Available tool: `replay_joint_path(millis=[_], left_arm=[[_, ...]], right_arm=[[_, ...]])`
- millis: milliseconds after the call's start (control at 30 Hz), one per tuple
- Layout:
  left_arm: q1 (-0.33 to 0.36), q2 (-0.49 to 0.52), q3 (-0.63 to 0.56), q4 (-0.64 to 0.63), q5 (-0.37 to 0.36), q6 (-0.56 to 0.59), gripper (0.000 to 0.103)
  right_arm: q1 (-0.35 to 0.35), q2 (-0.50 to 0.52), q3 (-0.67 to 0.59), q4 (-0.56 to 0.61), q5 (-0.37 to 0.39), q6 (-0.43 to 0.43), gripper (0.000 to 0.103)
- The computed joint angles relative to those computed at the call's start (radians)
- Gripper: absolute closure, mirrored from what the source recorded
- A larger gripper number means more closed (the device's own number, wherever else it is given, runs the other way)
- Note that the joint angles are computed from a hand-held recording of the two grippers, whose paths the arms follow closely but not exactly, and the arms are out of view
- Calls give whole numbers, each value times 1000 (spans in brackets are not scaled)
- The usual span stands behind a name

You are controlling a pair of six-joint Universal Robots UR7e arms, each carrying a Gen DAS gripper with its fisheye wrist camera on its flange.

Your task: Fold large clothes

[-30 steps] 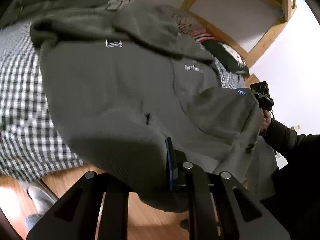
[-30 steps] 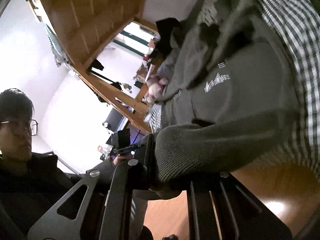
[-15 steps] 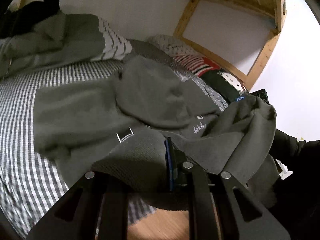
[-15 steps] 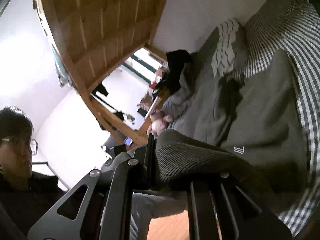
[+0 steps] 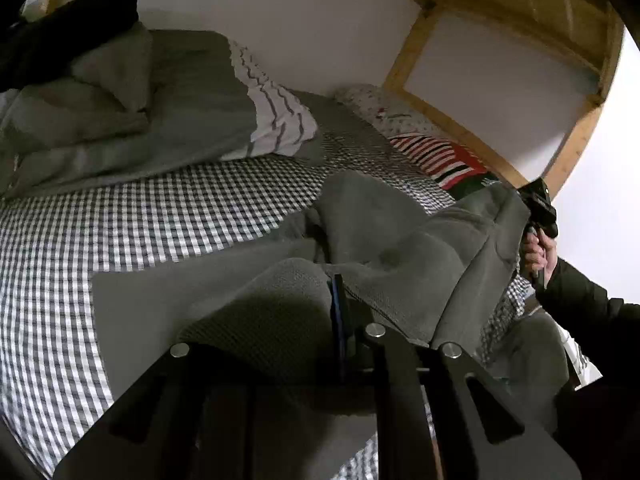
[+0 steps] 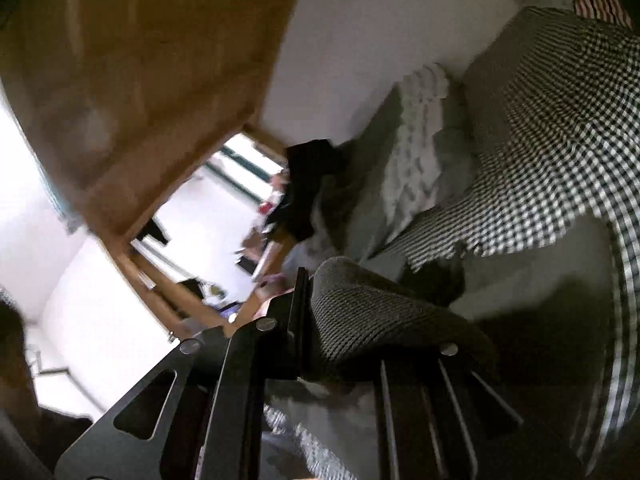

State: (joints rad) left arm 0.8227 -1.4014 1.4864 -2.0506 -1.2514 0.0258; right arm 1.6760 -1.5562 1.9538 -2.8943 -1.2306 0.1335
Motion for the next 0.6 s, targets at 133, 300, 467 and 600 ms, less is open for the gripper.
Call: replay_joint_path(millis=[133, 300, 467, 600], left_arm=[[57, 114, -141, 60, -18, -4, 89], [184, 273, -369, 231, -171, -161, 87], [258, 332, -435, 275, -293, -259, 86], [296, 321, -415, 245, -397, -300, 82]], right_arm=[[-1, 139, -177, 111, -136, 103, 92], [-4, 270, -359, 291, -273, 263, 92], [-29, 395, -569, 546, -300, 359, 91], [-37, 443, -692, 701, -282, 307, 91]])
